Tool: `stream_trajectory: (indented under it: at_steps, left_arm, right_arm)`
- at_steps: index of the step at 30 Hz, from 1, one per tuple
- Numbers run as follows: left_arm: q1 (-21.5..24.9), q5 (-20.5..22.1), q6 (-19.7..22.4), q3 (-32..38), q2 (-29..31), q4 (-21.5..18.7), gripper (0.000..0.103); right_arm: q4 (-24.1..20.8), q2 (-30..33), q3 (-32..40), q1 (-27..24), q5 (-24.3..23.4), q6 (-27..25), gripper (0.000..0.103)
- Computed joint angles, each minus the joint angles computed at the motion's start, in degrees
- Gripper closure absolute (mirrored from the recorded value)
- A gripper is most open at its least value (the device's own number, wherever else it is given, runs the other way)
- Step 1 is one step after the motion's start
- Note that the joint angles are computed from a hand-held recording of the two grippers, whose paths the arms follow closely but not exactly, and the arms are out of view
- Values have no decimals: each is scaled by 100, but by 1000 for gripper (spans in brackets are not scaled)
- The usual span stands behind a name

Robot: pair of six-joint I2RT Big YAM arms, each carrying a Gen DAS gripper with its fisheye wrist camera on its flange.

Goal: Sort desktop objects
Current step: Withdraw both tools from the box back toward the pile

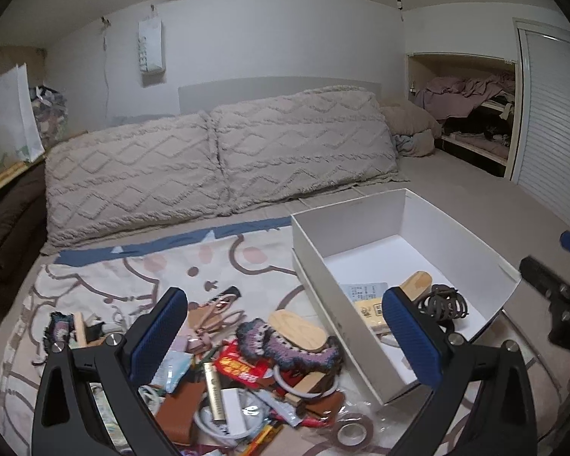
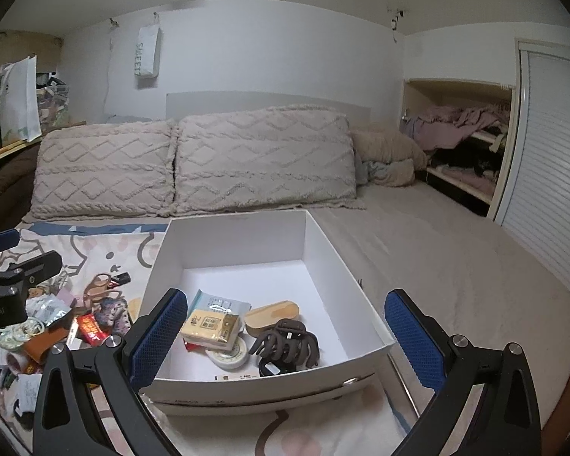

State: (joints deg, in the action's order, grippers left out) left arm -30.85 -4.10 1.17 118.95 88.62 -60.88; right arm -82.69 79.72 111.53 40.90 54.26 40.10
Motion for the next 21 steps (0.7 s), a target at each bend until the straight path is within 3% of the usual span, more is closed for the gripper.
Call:
stream_trajectory:
  at_steps: [9,21]
  left_arm:
    - [244,175,-146,-613,-529,341,0]
    - [519,338,-177,-1349,-1324,622,0]
  right_arm:
    - [-268,2,105,328,505,194,0]
    - [-499,-21,-48,931,791,695,0]
